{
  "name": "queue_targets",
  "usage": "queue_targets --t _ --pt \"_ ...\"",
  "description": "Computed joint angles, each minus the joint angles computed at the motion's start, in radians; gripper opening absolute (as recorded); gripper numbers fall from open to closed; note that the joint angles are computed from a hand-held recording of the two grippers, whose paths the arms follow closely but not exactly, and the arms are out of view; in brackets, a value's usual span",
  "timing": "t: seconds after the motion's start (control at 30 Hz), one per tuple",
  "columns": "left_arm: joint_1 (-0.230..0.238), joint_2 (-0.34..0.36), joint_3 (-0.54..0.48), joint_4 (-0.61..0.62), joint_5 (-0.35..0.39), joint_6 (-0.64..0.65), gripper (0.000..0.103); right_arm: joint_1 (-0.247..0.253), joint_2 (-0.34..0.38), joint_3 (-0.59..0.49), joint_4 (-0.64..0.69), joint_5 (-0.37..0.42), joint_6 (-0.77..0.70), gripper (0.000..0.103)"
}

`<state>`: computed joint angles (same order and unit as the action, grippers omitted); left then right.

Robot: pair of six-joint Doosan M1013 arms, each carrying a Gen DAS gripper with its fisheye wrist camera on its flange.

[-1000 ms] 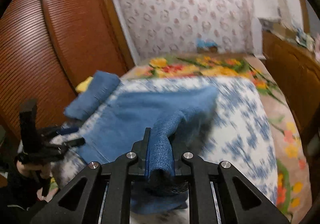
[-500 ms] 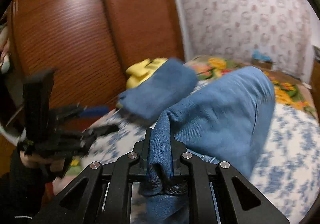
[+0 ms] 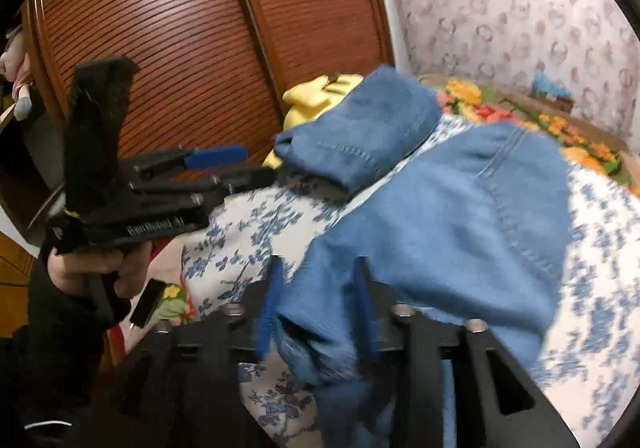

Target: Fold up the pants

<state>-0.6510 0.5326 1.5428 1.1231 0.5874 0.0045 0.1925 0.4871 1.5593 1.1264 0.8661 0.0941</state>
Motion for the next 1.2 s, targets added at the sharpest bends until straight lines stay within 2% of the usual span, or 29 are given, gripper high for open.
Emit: queue_targets --t 0.1,0.23,0.37,0.47,0.57,0.73,1.03,1.2 --pt "-0.003 0.009 -0.018 -0.004 -0.012 0.025 0.058 -0.022 -0.027 0.019 0.055 -0.012 -0.044 0.045" --pt "-0.001 0.027 -0.054 -0.023 -0.047 0.066 0.058 -0.036 -0.044 0.040 0.115 -0.123 -0.107 0.051" --pt "0.003 0.061 -0.108 -0.101 -0.083 0.173 0.058 -0.028 -0.001 -0.014 0.038 -0.207 -0.001 0.051" --pt "0.008 0.094 -0.152 -0.196 -0.086 0.289 0.058 -0.016 0.051 -0.077 -0.084 -0.231 0.149 0.051" --pt "0.017 0.128 -0.193 -0.313 -0.068 0.409 0.058 -0.006 0.101 -0.149 -0.172 -0.194 0.278 0.052" --pt "0.030 0.156 -0.217 -0.423 -0.061 0.507 0.058 0.003 0.144 -0.209 -0.199 -0.152 0.355 0.069" --pt "0.039 0.171 -0.234 -0.484 -0.073 0.561 0.058 0.005 0.244 -0.332 -0.196 0.018 0.450 0.074" --pt "0.046 0.171 -0.230 -0.501 -0.094 0.572 0.058 0.016 0.264 -0.355 -0.172 0.036 0.427 0.073"
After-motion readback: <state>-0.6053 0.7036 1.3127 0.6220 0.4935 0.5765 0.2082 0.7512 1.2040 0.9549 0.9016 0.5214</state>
